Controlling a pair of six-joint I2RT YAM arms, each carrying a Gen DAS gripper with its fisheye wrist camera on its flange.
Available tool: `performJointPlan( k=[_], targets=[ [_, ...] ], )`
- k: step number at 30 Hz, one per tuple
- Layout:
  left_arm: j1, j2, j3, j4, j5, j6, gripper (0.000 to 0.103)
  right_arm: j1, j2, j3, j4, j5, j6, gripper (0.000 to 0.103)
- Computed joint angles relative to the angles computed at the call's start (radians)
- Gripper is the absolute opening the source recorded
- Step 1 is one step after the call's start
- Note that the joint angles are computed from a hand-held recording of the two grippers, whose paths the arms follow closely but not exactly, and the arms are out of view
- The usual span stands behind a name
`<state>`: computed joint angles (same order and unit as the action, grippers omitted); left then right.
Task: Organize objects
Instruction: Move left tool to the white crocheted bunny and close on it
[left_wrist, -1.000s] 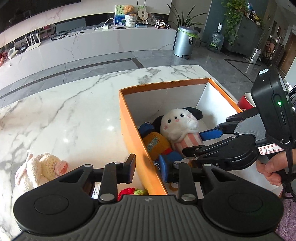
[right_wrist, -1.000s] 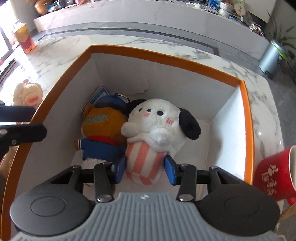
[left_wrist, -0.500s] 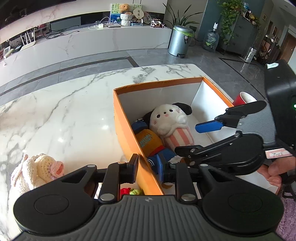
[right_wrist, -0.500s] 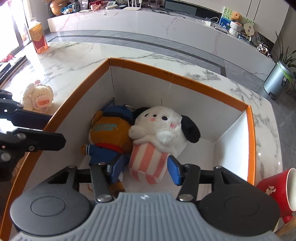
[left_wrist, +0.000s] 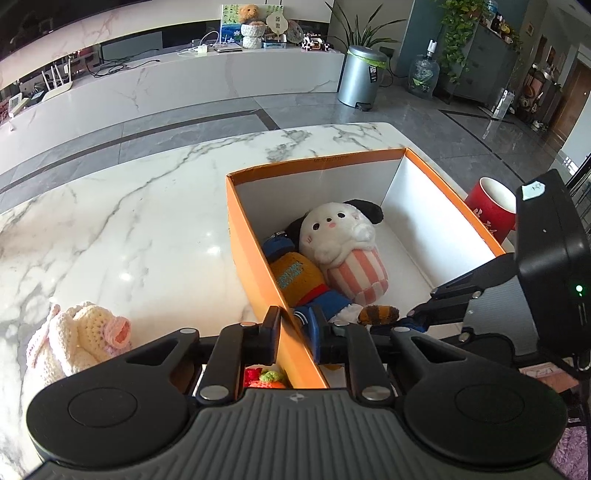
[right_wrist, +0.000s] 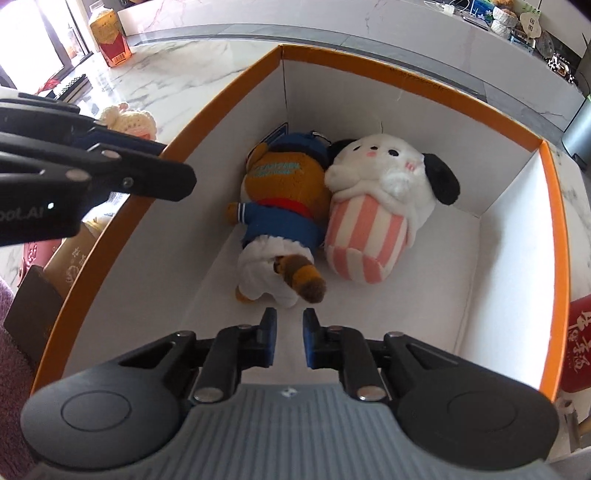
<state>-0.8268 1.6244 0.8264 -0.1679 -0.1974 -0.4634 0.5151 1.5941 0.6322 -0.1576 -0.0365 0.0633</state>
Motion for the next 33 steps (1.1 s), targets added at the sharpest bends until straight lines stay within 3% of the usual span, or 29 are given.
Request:
performJointPlan(
  k=[11, 16, 21, 24, 29, 33],
  targets=[
    [0.008, -0.008, -0.009, 0.008, 0.002, 0.006, 0.019, -0.003, 0.067, 0.047, 0.039, -0.023, 0.053, 0.012],
    [-0.004, -0.122, -0.064, -0.032, -0.028, -0.006, 0.025, 0.016, -0.058, 0.021, -0.044, -0.024, 0.073, 0.015],
    [0.004, -0.319, -0.116, -0.176, -0.135, 0.002, 0.038, 0.081, -0.249, 0.017, -0.115, 0.018, 0.102, 0.018],
    [0.045, -0.424, -0.146, -0.261, -0.173, 0.025, 0.039, 0.122, -0.297, 0.051, -0.131, 0.032, 0.116, 0.035],
    [0.143, -0.544, -0.22, -0.314, -0.166, 0.109, 0.039, 0.204, -0.197, 0.159, -0.111, 0.044, 0.13, 0.035],
    [0.228, -0.573, -0.306, -0.254, -0.13, 0.174, 0.045, 0.26, -0.064, 0.247, -0.086, 0.038, 0.142, 0.032]
  ],
)
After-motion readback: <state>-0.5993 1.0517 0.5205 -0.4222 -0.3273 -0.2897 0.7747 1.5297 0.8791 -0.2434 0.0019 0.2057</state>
